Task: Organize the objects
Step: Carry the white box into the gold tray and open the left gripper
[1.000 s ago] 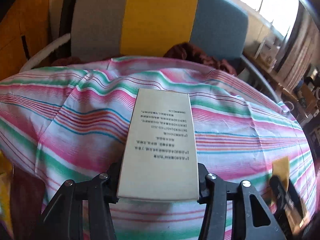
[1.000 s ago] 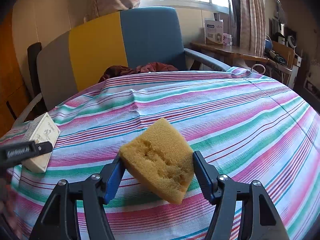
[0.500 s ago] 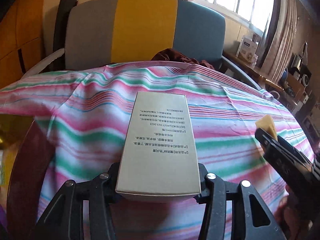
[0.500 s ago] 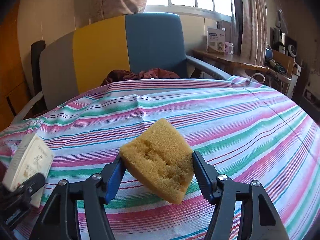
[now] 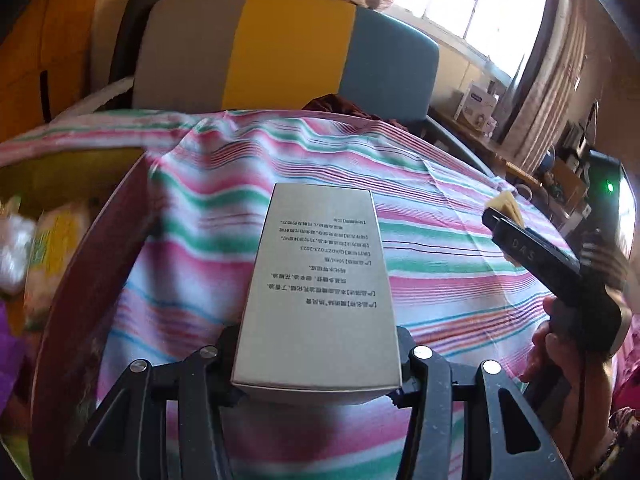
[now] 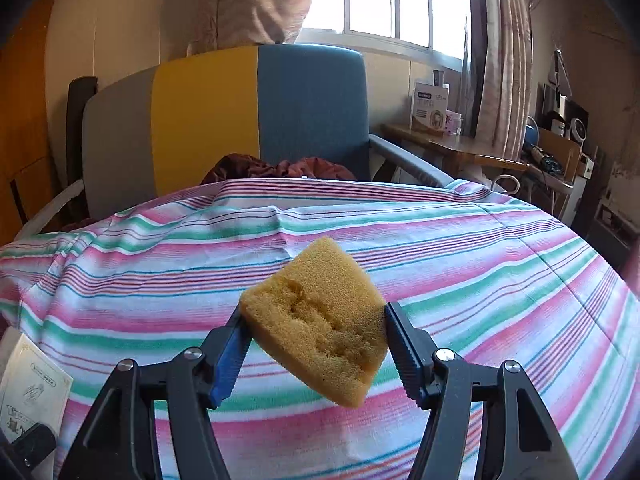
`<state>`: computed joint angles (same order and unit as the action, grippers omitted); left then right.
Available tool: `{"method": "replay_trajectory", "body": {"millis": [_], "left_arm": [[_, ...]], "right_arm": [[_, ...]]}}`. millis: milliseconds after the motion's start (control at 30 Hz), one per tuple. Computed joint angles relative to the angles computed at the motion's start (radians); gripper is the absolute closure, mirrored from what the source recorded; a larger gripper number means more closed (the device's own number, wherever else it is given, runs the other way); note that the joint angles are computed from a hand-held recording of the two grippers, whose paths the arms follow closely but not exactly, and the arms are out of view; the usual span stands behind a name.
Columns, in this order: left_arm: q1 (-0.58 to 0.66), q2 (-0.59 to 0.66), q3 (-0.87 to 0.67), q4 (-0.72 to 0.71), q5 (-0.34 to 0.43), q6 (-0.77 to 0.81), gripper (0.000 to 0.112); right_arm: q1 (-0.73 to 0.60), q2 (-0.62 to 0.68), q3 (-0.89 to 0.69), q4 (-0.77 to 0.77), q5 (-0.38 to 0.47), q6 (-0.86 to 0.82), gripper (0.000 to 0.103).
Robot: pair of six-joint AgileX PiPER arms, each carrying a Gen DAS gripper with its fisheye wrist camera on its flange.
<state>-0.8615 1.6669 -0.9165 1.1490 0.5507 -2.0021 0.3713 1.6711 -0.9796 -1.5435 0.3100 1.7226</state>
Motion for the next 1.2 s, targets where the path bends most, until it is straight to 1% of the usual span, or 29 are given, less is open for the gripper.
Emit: {"method": "replay_trajectory", "body": {"millis": [67, 200, 333, 467, 500, 667, 733, 933, 1000, 1100, 1200], "left_arm": [[-0.010, -0.014, 0.024, 0.021, 0.002, -0.031, 0.061], [-0.019, -0.022, 0.039, 0.035, -0.013, -0.024, 0.061], [-0.031, -0.028, 0.045, 0.036, -0.014, -0.010, 0.061], [-0.053, -0.048, 0.061, 0.013, 0.004, 0.020, 0.061], [-0.059, -0.061, 0.068, 0.004, 0.007, 0.030, 0.061], [-0.135, -0.152, 0.126, 0.018, 0.056, 0.015, 0.061], [-0.180, -0.210, 0.160, 0.018, 0.079, 0.005, 0.061], [-0.256, -0.372, 0.229, -0.022, 0.158, 0.011, 0.061], [-0.270, -0.434, 0.246, -0.054, 0.204, 0.036, 0.061], [-0.249, -0.530, 0.278, -0.099, 0.232, 0.085, 0.061], [-0.173, -0.634, 0.304, -0.180, 0.243, 0.188, 0.061]], "right_arm": [[0.014, -0.031, 0.029, -0.012, 0.013, 0.016, 0.037], [0.063, -0.094, 0.076, 0.073, 0.047, -0.070, 0.037], [0.106, -0.165, 0.117, 0.222, 0.050, -0.178, 0.037], [0.146, -0.231, 0.169, 0.351, 0.041, -0.241, 0.037], [0.163, -0.247, 0.189, 0.364, 0.043, -0.232, 0.037], [0.252, -0.268, 0.260, 0.268, 0.100, -0.087, 0.037], [0.282, -0.277, 0.276, 0.205, 0.131, -0.020, 0.037], [0.378, -0.253, 0.272, 0.140, 0.210, -0.015, 0.037], [0.399, -0.246, 0.266, 0.140, 0.226, -0.034, 0.037], [0.416, -0.233, 0.257, 0.150, 0.242, -0.054, 0.037], [0.414, -0.230, 0.253, 0.161, 0.243, -0.064, 0.037]]}}
